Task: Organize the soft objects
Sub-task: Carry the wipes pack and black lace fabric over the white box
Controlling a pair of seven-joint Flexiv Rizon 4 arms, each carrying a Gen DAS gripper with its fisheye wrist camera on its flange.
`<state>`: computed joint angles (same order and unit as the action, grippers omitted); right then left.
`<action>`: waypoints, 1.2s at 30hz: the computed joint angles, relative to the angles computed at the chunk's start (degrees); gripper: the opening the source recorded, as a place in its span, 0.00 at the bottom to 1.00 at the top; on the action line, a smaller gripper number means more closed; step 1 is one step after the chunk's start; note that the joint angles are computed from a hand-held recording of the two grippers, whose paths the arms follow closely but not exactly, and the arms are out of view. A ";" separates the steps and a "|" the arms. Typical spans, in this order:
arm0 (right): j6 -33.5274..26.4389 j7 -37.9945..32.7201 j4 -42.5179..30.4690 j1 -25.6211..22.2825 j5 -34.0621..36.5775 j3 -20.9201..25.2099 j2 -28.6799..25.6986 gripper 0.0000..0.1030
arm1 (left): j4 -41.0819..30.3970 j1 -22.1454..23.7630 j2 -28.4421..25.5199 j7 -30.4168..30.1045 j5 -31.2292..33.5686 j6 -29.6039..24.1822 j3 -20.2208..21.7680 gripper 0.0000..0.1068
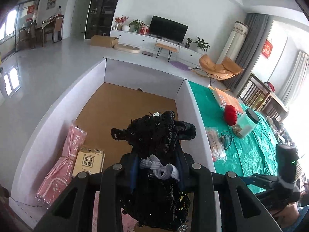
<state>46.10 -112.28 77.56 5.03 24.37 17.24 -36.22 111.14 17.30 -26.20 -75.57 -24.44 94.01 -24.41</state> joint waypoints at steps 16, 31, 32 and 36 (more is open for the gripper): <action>2.63 15.86 3.62 5.18 -15.13 -3.88 -1.70 0.23 | -0.02 -3.97 0.58 -0.22 1.09 -1.05 5.44 0.30; 8.58 21.80 9.57 11.00 -25.01 -8.53 -1.77 0.82 | -1.06 -7.30 0.14 -0.04 0.10 -2.40 8.69 0.30; 9.98 22.57 11.99 12.31 -28.14 -10.05 -0.63 0.70 | -1.11 -7.45 0.12 -0.06 0.11 -2.46 8.86 0.30; 10.74 22.83 15.45 9.19 -27.29 -7.47 2.98 0.63 | -0.99 -7.49 0.06 0.14 -0.02 -2.61 8.76 0.30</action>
